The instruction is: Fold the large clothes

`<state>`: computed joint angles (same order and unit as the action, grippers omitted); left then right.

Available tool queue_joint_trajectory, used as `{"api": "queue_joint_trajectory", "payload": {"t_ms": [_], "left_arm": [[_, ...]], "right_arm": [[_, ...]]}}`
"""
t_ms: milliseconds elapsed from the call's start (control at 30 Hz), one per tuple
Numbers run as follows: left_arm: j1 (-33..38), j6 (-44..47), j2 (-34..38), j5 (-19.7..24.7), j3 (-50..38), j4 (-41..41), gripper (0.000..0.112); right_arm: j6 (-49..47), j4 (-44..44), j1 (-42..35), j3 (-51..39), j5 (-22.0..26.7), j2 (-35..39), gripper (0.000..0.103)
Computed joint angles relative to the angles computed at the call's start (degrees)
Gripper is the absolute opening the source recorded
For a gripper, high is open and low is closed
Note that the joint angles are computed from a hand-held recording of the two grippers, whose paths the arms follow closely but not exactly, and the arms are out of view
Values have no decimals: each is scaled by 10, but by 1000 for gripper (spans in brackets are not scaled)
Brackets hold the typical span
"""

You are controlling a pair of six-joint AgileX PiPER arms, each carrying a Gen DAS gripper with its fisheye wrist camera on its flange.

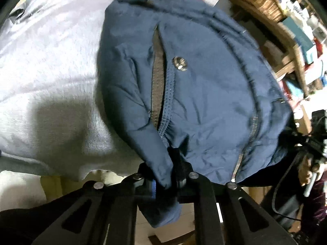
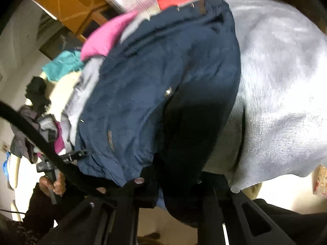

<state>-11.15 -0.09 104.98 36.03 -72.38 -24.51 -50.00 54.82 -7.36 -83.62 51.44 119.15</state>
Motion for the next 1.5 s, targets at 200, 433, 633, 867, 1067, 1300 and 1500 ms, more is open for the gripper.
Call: {"api": "queue_joint_trajectory", "payload": {"t_ms": [200, 433, 633, 867, 1067, 1300, 1500], "left_arm": [[35, 107, -73, -13, 58, -108, 13], [32, 46, -25, 32, 23, -71, 14], [41, 120, -89, 16, 52, -125, 12], [66, 157, -166, 21, 49, -181, 11], [75, 166, -193, 31, 27, -192, 11], [133, 210, -181, 74, -26, -270, 11], [157, 164, -96, 73, -152, -257, 11]], "right_arm": [[8, 19, -12, -25, 64, 18, 17], [82, -38, 12, -73, 42, 59, 20], [-43, 77, -14, 25, 23, -30, 12], [-120, 174, -39, 77, 42, -92, 12], [-166, 217, -69, 100, 84, -146, 12], [-139, 263, -85, 20, 97, -123, 11], [-54, 290, -62, -150, 58, -25, 11]]}}
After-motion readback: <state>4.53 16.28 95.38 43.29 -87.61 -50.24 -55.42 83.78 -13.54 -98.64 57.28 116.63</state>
